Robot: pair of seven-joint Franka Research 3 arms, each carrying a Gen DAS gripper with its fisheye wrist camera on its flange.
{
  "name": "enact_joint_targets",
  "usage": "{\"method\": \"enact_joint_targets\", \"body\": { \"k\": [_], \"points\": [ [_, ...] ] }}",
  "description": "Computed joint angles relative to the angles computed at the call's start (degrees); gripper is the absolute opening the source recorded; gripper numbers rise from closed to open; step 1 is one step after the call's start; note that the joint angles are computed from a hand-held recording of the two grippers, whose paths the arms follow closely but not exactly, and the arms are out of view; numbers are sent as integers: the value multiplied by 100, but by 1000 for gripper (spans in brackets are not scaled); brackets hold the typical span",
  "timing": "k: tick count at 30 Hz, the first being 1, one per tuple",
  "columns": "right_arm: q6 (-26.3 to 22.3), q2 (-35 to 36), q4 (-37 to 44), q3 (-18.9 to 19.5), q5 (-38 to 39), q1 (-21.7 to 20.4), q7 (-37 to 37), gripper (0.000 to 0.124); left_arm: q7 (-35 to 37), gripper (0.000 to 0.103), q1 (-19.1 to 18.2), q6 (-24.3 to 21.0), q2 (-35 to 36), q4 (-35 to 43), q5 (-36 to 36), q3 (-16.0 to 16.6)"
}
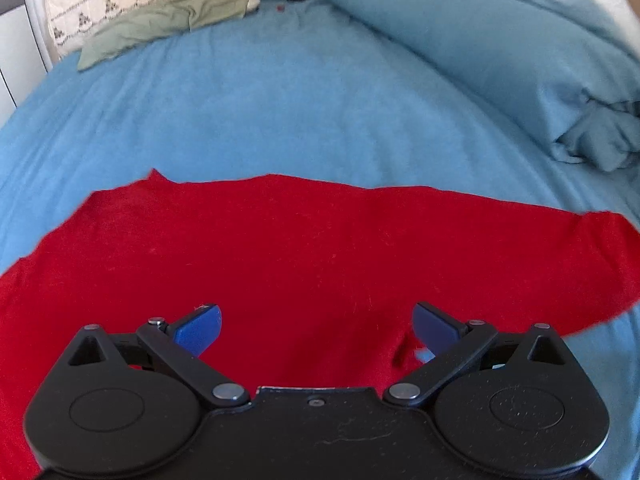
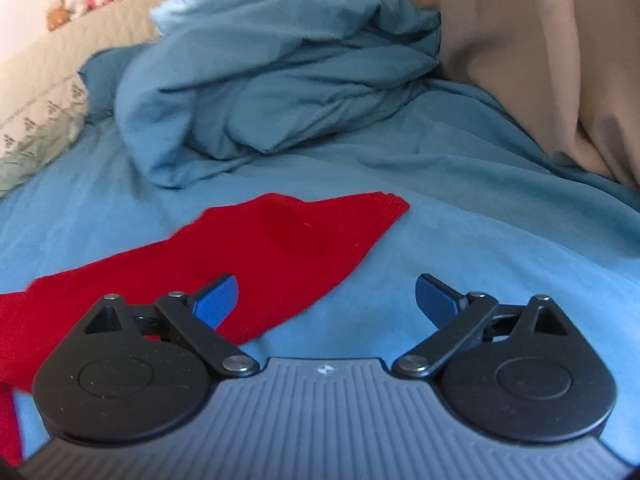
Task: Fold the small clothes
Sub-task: 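Move both tools down toward the sweater's sleeve cuffs, then grasp a sleeve cuff with the right gripper and lift it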
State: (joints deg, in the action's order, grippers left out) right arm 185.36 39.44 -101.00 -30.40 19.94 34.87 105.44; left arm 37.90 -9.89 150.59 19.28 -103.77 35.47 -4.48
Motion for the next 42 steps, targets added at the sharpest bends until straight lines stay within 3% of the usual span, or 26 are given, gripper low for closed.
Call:
{"method": "enact_joint_targets", "body": {
  "k": [3,7,10,11,14,19,21,24,26,30,34,35,38,42],
  "points": [
    [-438,342,567,83,-98,-262,140,90,274,103,110,-117,499,536,-403,-81],
    [-635,685,1000,-114,-337,-256,581,80,401,103,94,-388,1044,1189,-679,-4],
    [-896,744,1289,-24,-601,-390,688,63,695,103,62,-836,1429,1763,-833,-1],
    [-967,747,1381,57,-691,-467,685,50,752,103,53,-924,1512,1877,-876,8],
    [-1260,741,1677,266,-968,-653,686,28,732,103,56,-875,1605,1952,-962,61],
    [-1456,605,1869,220,-1289,-571,1153,24,1410,103,338,-1034,1536,1977,-1420,-189],
    [-1452,459,1936,378,-1373,-610,1249,24,1548,103,377,-1002,1272,1698,-1445,-140],
    [-1367,278,2154,727,-1521,-669,1299,23,1488,103,407,-363,513,738,-1024,86],
    [-1272,244,2448,1108,-1650,-769,1182,23,1622,103,571,-212,92,268,-972,105],
    [-1041,378,3234,2342,-1688,-1004,451,23,1665,103,979,120,-833,-784,-899,238],
    [-1262,977,4272,3954,-1413,-1160,-857,23,1221,103,1362,366,-1641,-1722,-522,409],
    [-1325,1136,4438,4185,-1383,-1097,-1135,23,1087,103,1462,358,-1794,-1910,-391,430],
    [-1915,1812,5161,4335,-1428,-600,-1637,23,1029,103,1812,638,-2182,-2563,-409,503],
    [-2519,2140,5157,3916,-1622,3,-2062,23,1637,103,2063,892,-2450,-3156,-1149,557]
  ]
}}
